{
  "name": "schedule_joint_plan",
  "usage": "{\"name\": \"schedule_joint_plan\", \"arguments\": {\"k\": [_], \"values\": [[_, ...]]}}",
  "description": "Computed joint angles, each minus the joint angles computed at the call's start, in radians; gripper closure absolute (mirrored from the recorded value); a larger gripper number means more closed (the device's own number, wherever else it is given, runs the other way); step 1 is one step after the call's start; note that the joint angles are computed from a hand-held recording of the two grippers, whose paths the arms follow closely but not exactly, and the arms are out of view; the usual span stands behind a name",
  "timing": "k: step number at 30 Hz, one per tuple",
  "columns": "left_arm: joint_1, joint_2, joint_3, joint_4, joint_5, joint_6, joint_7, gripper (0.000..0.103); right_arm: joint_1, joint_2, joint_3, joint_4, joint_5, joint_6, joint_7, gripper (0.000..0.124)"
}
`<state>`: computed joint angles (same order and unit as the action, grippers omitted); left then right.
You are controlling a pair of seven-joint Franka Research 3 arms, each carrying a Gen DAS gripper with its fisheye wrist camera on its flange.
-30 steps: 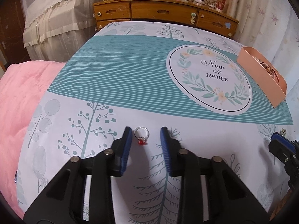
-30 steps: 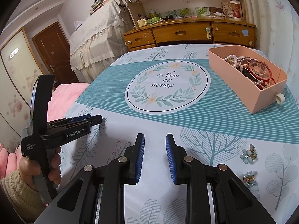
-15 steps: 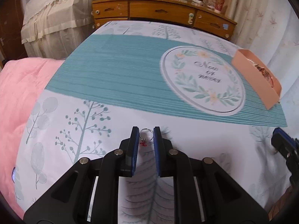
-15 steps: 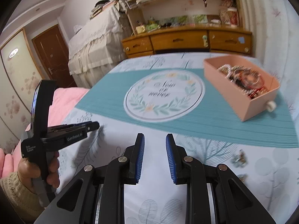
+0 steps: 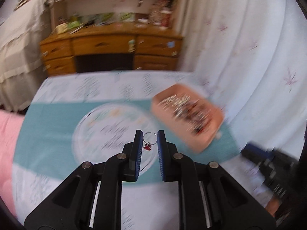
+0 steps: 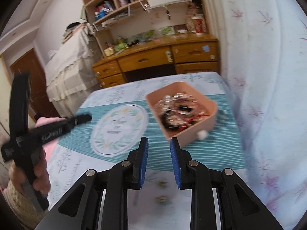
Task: Organize jewelry
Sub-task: 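Carry the ring into the pink box and open the left tool, then grasp a flower-shaped earring with the right tool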
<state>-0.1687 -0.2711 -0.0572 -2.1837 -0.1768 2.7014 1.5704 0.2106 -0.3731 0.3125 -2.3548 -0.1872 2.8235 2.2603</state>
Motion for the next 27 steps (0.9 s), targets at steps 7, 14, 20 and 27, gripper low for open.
{"name": "schedule_joint_plan", "arguments": {"k": [7,14,20,27], "values": [[-0.003,0.304,-0.091,0.322,0.085,-0.021,-0.094,0.090,0.033,-0.022,-0.077,-0.026,0.070,-0.051,-0.125,0.100],[0.003,0.499,-0.138,0.506,0.191,-0.147,-0.205,0.090,0.085,0.034,-0.118,-0.052,0.190,-0.037,-0.239,0.100],[0.061,0.527,-0.179,0.518,0.070,-0.212,-0.139,0.071,0.153,0.057,-0.164,-0.064,0.327,-0.010,-0.367,0.091],[0.080,0.421,-0.173,0.398,-0.006,-0.118,-0.117,0.053,0.148,0.093,-0.130,-0.051,0.335,0.009,-0.395,0.084]]}}
